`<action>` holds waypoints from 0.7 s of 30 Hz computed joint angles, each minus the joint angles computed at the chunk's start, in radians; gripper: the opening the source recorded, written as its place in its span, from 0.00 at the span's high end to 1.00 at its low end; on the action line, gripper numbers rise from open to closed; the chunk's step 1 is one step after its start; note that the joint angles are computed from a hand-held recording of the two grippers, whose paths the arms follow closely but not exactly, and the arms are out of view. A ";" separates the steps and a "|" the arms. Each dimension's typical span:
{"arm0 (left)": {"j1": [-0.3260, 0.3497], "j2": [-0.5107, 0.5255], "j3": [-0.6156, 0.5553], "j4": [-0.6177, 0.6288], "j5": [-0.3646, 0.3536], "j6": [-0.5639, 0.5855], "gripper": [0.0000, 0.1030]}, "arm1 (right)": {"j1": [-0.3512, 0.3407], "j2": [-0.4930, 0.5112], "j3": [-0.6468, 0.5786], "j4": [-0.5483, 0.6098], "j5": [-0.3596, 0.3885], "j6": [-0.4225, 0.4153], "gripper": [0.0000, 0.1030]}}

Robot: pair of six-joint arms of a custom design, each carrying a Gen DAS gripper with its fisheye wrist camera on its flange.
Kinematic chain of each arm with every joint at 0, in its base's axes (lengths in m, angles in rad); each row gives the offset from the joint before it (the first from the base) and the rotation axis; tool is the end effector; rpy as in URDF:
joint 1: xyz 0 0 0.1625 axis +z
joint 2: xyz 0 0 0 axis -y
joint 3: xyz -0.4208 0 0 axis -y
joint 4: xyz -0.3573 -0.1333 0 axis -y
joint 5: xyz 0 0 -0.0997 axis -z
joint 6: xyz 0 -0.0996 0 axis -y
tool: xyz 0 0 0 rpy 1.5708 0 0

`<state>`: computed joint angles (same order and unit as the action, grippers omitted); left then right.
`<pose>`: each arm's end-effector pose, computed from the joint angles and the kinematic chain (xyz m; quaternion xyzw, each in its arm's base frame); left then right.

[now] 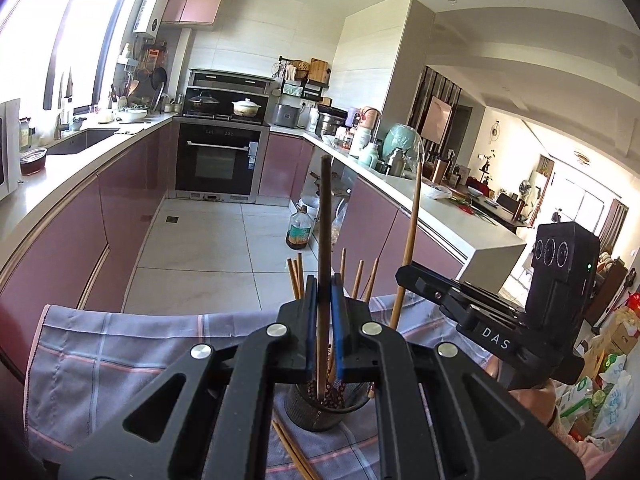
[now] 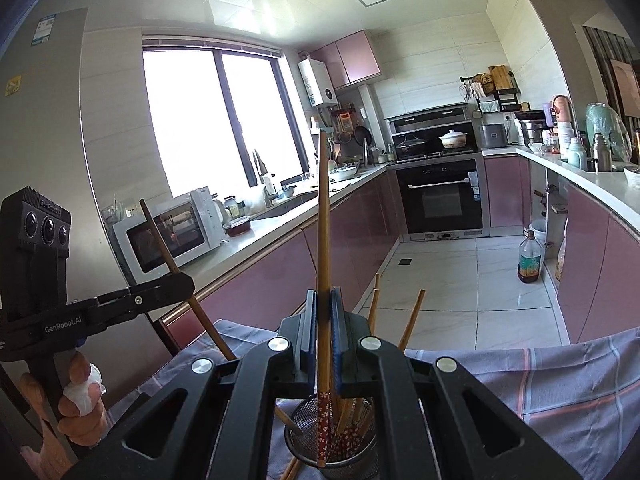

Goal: Organize utensils
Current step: 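Carry the chopstick over the mesh cup and lower it in with the right gripper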

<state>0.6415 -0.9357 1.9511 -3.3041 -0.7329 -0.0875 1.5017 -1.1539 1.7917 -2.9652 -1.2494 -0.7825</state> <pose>-0.3222 -0.4994 0.2131 0.2190 0.8390 -0.4657 0.1765 0.1233 -0.6048 0.3342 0.3757 -0.8389 0.3934 0.0152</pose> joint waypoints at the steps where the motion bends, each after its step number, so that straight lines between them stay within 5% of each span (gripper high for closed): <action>1: 0.004 0.006 -0.007 0.012 -0.002 -0.002 0.93 | 0.001 0.007 -0.004 -0.002 -0.006 0.003 0.95; 21: 0.083 0.065 -0.100 0.257 -0.046 -0.027 0.93 | 0.015 0.085 -0.038 0.066 -0.202 -0.005 0.92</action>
<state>0.7249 -0.8708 1.8509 -3.0471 -0.7790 -0.1140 1.5172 -1.0692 1.7535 -2.8991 -1.4509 -0.7872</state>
